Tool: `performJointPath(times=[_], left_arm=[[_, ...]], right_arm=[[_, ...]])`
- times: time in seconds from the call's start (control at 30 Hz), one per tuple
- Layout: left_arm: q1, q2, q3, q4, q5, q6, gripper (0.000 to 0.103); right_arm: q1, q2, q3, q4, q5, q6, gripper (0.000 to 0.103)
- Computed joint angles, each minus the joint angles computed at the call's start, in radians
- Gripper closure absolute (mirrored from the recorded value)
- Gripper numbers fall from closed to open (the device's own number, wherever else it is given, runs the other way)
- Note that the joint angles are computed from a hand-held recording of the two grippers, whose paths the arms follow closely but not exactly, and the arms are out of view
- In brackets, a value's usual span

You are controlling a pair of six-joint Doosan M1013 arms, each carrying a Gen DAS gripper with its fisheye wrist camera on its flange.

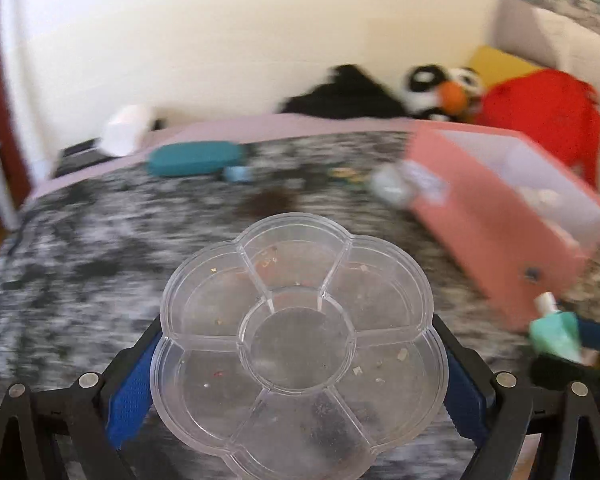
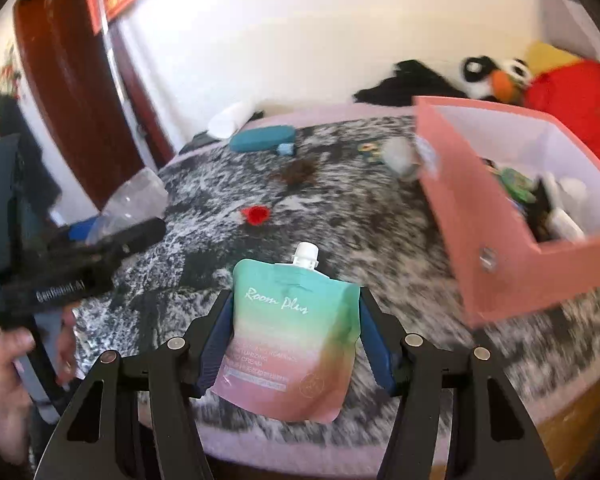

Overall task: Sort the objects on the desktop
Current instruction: 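Carry the clear tray and pastel pouch into the pink box and release both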

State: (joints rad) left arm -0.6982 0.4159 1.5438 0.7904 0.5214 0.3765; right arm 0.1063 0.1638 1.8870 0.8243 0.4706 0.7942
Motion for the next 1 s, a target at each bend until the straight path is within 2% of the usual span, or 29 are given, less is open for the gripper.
performJointPath(times=[0.17,0.33,0.5,0.7,0.83,0.93,1.0], left_arm=[[-0.051,0.061,-0.125,-0.121,-0.024,0.162,0.006],[-0.082,0.16,-0.329,-0.273,-0.01,0.396,0.006],[-0.086,0.298,-0.6,-0.427,0.08,0.595,0.005],[-0.074,0.479,-0.918,-0.496,0.238,0.708,0.005],[-0.073,0.575,-1.064,-0.443,0.32,0.699,0.005],[-0.074,0.623,-1.134,-0.406,0.364,0.687,0.005],[-0.077,0.642,-1.163,-0.371,0.385,0.665,0.005]], right_arm=[[-0.094,-0.076,0.065,0.067,-0.033,-0.021,0.04],[-0.199,-0.119,0.074,0.101,-0.093,-0.026,0.04],[-0.298,-0.1,0.01,0.224,-0.14,-0.068,0.04],[-0.337,-0.011,-0.106,0.366,-0.192,-0.133,0.04],[-0.329,0.065,-0.188,0.211,-0.201,0.02,0.04],[-0.314,0.118,-0.237,0.023,-0.21,0.204,0.04],[-0.31,0.143,-0.257,-0.029,-0.199,0.261,0.04]])
